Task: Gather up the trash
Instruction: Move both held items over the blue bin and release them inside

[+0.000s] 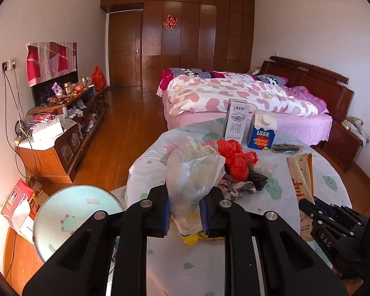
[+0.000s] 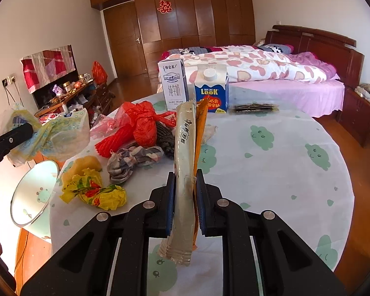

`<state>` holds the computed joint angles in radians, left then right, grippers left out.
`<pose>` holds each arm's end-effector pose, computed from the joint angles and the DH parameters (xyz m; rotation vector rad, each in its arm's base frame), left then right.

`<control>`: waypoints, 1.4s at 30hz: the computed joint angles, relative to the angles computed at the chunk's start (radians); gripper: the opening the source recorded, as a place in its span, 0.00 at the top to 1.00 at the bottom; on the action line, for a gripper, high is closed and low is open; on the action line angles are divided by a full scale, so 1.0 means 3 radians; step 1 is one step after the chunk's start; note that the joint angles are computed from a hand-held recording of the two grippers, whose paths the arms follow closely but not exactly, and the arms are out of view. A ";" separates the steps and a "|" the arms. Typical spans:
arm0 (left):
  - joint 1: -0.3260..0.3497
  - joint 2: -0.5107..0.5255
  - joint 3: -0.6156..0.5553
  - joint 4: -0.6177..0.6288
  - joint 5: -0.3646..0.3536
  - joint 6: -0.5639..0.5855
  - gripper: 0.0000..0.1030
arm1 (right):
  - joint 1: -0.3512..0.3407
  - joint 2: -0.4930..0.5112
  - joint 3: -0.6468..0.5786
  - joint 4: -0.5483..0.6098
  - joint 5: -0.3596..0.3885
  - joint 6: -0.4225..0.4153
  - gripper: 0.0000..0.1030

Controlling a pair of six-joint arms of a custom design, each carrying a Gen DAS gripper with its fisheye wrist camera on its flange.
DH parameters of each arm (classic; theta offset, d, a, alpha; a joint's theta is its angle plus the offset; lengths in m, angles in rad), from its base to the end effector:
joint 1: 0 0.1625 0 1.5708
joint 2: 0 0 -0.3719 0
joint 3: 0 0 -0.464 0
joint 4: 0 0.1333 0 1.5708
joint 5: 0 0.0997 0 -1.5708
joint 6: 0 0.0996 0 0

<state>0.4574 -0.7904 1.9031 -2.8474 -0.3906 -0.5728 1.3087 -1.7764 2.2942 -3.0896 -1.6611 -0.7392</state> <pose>-0.4131 -0.4546 -0.0105 0.4662 2.1315 -1.2084 -0.0003 -0.4809 0.3273 0.5027 -2.3149 1.0849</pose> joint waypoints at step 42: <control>0.0165 -0.1527 0.0670 0.4150 0.0168 -0.3889 0.81 | 0.1170 0.0835 -0.0012 0.0008 -0.0389 -0.0136 0.84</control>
